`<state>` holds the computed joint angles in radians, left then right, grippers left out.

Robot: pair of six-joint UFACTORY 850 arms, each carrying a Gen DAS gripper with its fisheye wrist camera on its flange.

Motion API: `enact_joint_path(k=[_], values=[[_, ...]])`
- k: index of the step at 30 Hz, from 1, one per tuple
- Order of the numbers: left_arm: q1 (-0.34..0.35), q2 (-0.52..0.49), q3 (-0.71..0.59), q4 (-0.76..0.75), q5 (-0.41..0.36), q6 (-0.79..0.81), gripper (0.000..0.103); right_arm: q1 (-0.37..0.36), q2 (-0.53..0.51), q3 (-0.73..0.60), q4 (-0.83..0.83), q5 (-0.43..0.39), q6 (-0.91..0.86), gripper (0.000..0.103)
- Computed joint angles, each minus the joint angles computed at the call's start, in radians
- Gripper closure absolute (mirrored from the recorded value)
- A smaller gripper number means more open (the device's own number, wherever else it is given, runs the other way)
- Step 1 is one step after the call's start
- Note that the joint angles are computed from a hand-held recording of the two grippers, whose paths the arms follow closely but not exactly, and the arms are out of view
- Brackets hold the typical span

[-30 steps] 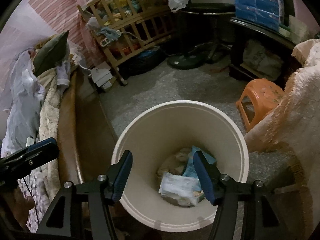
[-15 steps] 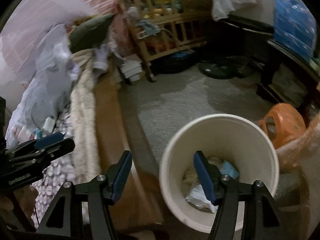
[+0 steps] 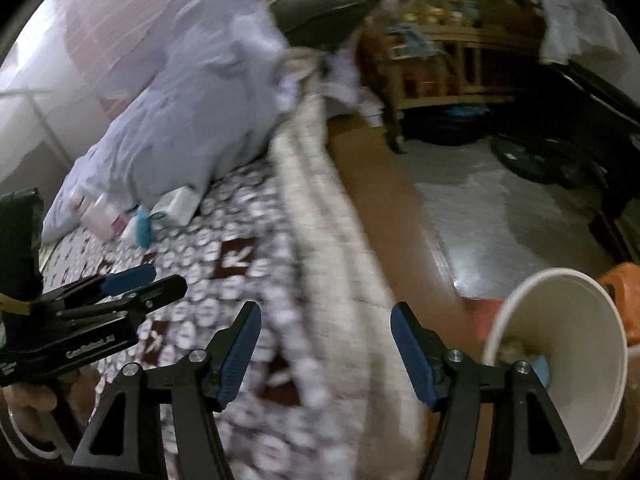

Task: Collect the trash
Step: 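Move both open tools back to the items on the bed, then grasp the white medicine box with the left tool while the right tool grasps the blue wipe packet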

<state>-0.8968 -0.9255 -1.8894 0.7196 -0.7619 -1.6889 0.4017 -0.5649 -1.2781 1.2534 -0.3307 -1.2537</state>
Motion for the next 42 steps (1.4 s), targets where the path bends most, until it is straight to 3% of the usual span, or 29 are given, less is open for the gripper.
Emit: enact_joint_path(k=[10,16,22,25,29,34,42], values=[[0.093,0.155,0.325,0.152,0.155,-0.263,0.045,0.103,-0.043,-0.063,-0.089,-0.033,0.064,0.038],[0.118,0.249,0.497,0.063,0.256,-0.247,0.045,0.131,-0.083,-0.113,-0.181,-0.057,0.157,0.038],[0.08,0.379,0.687,-0.02,0.243,-0.207,0.045,0.167,-0.13,-0.182,-0.216,-0.092,0.18,0.037],[0.052,0.462,0.778,0.07,0.26,-0.322,0.045,0.191,-0.153,-0.213,-0.214,-0.105,0.173,0.037],[-0.005,0.549,0.855,0.197,0.22,-0.517,0.045,0.226,-0.189,-0.261,-0.214,-0.124,0.177,0.037],[-0.026,0.542,0.853,0.169,0.103,-0.538,0.043,0.263,-0.238,-0.327,-0.23,-0.138,0.201,0.035],[0.04,0.478,0.853,0.19,0.136,-0.612,0.043,0.322,-0.41,-0.588,-0.324,-0.154,0.384,0.035]])
